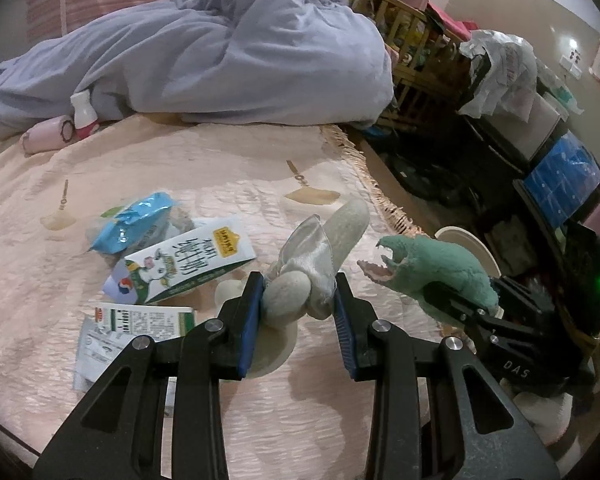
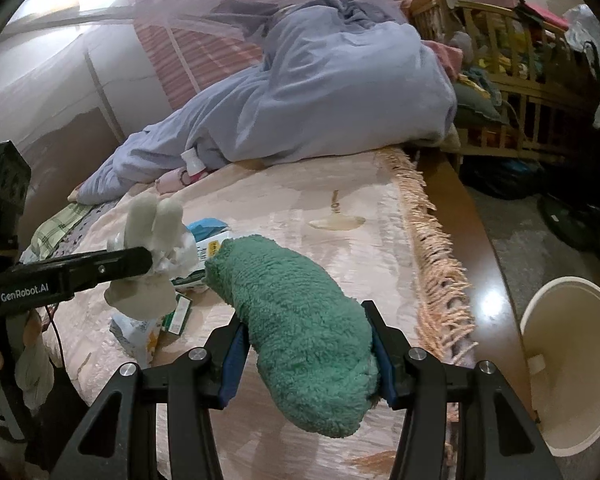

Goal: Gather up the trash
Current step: 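Carry the green towel and white glove toward the white bucket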

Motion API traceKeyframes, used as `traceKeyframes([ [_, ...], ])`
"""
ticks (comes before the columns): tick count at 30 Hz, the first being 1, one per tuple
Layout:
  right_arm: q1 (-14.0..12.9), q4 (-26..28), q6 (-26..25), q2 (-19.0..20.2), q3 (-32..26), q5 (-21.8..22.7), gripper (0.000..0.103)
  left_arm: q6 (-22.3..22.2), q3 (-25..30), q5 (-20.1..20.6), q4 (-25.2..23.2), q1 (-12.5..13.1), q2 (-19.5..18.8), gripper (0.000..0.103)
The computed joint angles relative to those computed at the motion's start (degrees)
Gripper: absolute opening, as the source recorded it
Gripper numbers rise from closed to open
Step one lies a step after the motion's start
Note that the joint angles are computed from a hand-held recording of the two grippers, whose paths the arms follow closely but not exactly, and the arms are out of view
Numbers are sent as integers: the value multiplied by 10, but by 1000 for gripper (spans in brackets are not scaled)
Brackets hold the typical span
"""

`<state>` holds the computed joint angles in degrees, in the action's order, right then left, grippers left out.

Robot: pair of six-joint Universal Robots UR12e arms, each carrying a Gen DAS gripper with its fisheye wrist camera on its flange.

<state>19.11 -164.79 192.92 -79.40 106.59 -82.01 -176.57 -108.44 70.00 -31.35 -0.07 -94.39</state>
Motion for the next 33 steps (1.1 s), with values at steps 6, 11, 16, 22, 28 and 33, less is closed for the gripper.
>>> traceKeyframes([
  [6,-9,-2,8,-10,12,-7,51,-1,9,-4,-4,-15,-8,32],
  [11,-18,-2,18,-22,25,-19,51,3,20,-10,-9,-30,-16,32],
  [16,-32,-3,30,-36,41,-29,51,7,34,-13,-16,-49,-27,32],
  [22,-53,-1,51,-54,64,-39,51,14,52,-15,-24,-73,-43,32],
  [28,-76,-2,69,-71,87,-44,52,14,72,-10,-31,-98,-63,32],
  [33,-96,-1,88,-84,104,-50,52,18,88,1,-35,-119,-80,32],
])
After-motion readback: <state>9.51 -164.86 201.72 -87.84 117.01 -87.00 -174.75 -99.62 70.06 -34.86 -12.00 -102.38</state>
